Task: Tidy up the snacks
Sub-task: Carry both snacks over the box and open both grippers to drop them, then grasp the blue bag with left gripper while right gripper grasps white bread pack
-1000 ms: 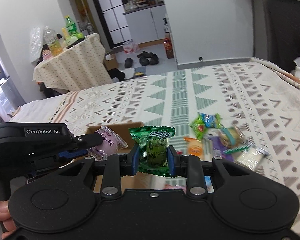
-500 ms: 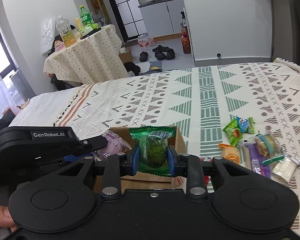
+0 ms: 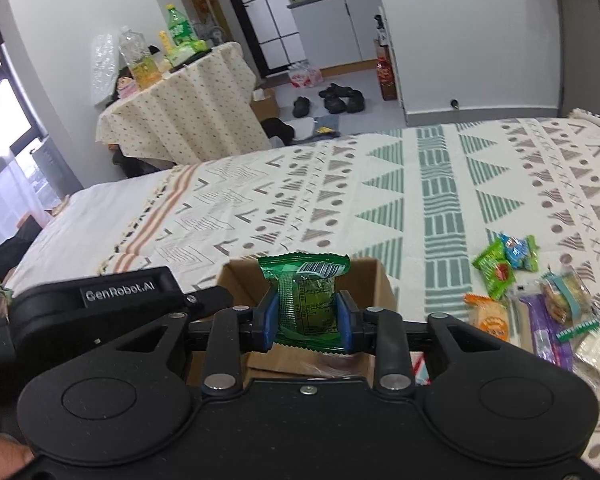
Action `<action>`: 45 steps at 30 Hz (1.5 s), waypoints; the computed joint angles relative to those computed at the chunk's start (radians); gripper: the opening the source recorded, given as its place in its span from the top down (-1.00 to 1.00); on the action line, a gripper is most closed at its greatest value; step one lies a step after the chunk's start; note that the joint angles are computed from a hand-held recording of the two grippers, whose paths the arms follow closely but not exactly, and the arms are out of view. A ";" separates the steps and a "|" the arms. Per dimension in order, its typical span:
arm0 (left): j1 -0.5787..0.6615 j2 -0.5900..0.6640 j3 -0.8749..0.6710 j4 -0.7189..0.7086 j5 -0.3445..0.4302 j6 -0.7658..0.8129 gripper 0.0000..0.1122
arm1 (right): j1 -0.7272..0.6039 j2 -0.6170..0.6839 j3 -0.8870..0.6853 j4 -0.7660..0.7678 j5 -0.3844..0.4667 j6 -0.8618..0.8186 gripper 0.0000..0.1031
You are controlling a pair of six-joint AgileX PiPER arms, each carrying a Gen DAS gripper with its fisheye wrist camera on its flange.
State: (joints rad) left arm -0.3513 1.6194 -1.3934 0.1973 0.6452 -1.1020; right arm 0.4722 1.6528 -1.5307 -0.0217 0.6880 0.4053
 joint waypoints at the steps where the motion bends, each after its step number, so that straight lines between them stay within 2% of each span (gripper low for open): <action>1: -0.008 0.003 -0.008 0.023 0.012 -0.021 -0.22 | 0.001 -0.001 0.000 -0.012 -0.004 0.006 0.18; 2: -0.017 0.004 -0.015 0.043 0.025 -0.040 -0.29 | 0.002 0.000 -0.003 -0.025 -0.002 0.013 0.09; 9: -0.082 0.038 -0.086 0.114 0.125 -0.097 -0.60 | -0.036 -0.062 0.057 -0.035 0.011 0.024 -0.13; 14: -0.133 0.058 -0.118 0.105 0.155 -0.068 -0.63 | -0.072 -0.139 0.138 -0.046 0.016 0.032 -0.34; 20: -0.216 0.078 -0.155 0.169 0.187 -0.096 -0.65 | -0.130 -0.239 0.234 -0.059 0.016 0.026 -0.56; 30: -0.364 0.131 -0.243 0.342 0.281 -0.191 -0.83 | -0.295 -0.377 0.359 0.055 0.018 -0.116 -0.72; 34: -0.397 0.160 -0.283 0.326 0.291 -0.157 -0.83 | -0.378 -0.420 0.401 0.131 0.015 -0.216 -0.78; 45: -0.460 0.251 -0.375 0.310 0.321 -0.111 -0.83 | -0.641 -0.466 0.494 0.402 0.046 -0.534 -0.78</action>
State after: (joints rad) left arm -0.8117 1.8705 -1.7688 0.5070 0.9657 -1.2127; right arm -0.1686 1.1865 -1.0371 0.3801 0.7344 -0.1283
